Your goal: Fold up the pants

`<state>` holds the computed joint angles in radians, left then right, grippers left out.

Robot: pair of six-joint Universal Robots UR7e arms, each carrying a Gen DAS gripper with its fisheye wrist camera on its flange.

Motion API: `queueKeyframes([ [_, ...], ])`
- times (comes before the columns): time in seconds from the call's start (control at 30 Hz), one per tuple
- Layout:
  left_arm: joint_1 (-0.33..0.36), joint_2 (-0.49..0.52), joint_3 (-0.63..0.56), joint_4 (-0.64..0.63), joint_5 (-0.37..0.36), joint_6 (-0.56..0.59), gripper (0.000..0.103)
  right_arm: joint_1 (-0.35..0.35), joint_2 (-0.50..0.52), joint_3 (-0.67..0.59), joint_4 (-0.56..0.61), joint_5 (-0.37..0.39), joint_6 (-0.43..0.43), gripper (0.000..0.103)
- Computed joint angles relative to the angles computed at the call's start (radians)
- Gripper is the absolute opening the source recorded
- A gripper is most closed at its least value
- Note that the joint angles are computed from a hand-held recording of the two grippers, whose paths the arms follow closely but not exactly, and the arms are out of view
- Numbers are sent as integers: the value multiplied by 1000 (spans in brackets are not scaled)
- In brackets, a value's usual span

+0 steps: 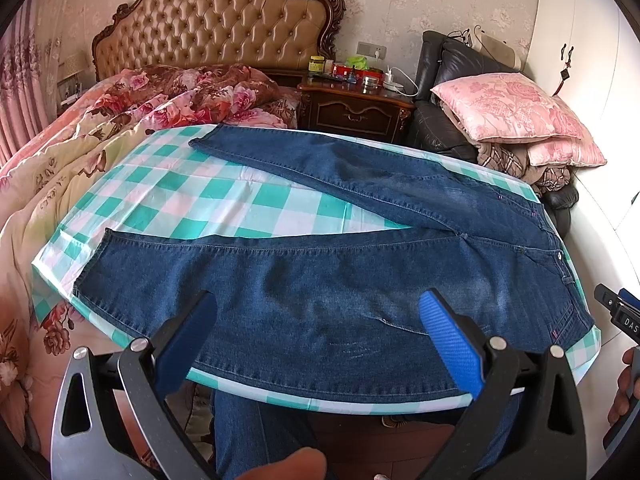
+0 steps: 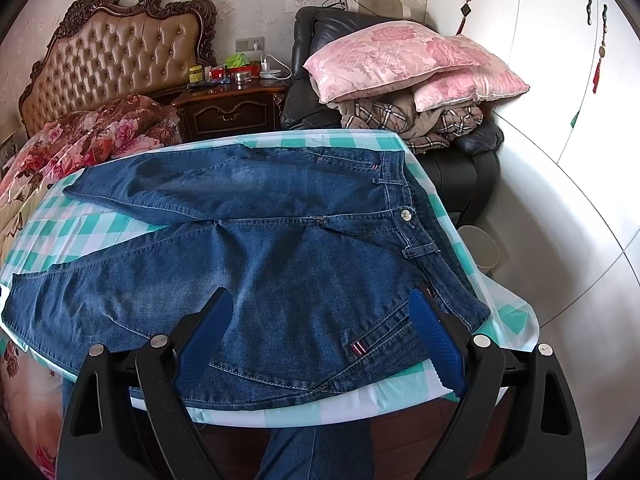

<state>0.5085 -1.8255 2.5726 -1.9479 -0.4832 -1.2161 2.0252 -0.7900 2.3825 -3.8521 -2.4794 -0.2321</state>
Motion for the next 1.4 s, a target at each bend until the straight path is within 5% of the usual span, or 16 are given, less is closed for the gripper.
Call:
queueKeyframes([
  [0.13, 2, -3, 4, -12, -1, 8, 101, -9, -7, 5, 4, 19, 5, 86],
  [0.27, 22, 1, 37, -143, 5, 82, 101, -141, -154, 34, 165, 267, 83, 86],
  [0.33, 43, 28, 64, -290, 9, 172, 101, -205, -195, -2, 232, 327, 69, 86],
  [0.43, 80, 80, 93, -517, 0, 314, 101, -295, -204, -138, 324, 345, -11, 86],
  [0.57, 149, 155, 92, -719, -52, 445, 101, -418, -181, -401, 606, 408, 24, 86],
  [0.67, 204, 188, 69, -752, -84, 482, 101, -459, -91, -610, 728, 381, -16, 86],
  [0.77, 264, 215, 39, -766, -100, 505, 101, -499, -23, -784, 907, 441, 3, 80],
  [0.93, 324, 243, -3, -743, -68, 509, 101, -517, 81, -952, 1031, 389, -15, 77],
  [1.2, 369, 240, -31, -673, -61, 474, 101, -514, 160, -1056, 1034, 326, -95, 52],
  [1.27, 371, 236, -31, -673, -65, 470, 101, -517, 149, -1048, 1060, 363, -103, 16],
  [1.4, 380, 232, -35, -706, -85, 489, 101, -480, 82, -921, 856, 421, -193, 16],
])
